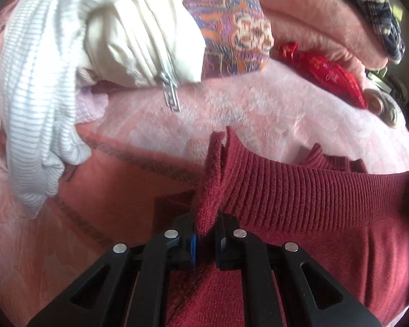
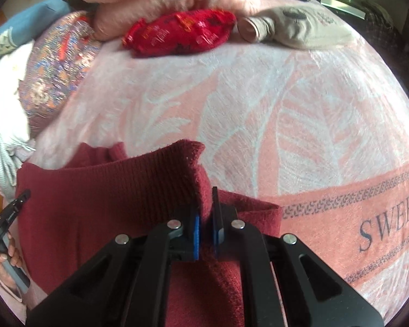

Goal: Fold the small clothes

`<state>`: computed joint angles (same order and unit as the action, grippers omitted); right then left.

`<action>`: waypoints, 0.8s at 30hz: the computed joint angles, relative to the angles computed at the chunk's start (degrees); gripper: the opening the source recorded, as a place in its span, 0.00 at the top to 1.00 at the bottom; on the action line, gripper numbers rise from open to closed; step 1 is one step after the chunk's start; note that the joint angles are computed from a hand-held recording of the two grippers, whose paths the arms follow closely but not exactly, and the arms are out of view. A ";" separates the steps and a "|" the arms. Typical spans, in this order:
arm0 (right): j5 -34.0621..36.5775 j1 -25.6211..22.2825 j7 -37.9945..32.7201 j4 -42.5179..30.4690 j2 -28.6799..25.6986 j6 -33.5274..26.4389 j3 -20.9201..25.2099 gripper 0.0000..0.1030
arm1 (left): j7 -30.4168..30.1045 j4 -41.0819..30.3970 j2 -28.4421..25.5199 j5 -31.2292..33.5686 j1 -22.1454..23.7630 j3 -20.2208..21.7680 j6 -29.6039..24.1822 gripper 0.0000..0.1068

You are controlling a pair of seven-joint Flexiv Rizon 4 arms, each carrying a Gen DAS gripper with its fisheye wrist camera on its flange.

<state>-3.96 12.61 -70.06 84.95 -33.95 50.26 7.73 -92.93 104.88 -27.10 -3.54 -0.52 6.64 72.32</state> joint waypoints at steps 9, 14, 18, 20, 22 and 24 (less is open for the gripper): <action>0.41 -0.48 1.12 1.50 -1.17 0.11 -0.27 0.90 | -1.41 -3.17 -3.24 3.59 -2.20 2.29 -1.66 0.89; 0.67 -1.63 -1.93 7.00 4.86 0.74 0.96 0.60 | 2.01 1.83 2.51 0.87 1.38 -0.69 -0.79 0.57; 6.08 -4.96 -10.01 16.31 14.82 -0.03 4.18 0.57 | 14.09 15.81 13.57 -9.64 8.15 -6.51 2.61 0.43; 9.77 -5.87 -13.50 21.11 19.92 -1.87 5.02 0.49 | 18.47 21.24 17.56 -13.52 8.58 -6.26 3.07 0.37; 12.52 -5.74 -16.25 25.37 23.92 -4.02 5.10 0.49 | 22.93 27.11 21.58 -18.26 8.16 -5.25 2.80 0.37; 14.68 -5.01 -17.74 27.94 25.97 -5.24 4.58 0.49 | 24.94 30.19 23.17 -20.37 7.34 -4.37 2.34 0.37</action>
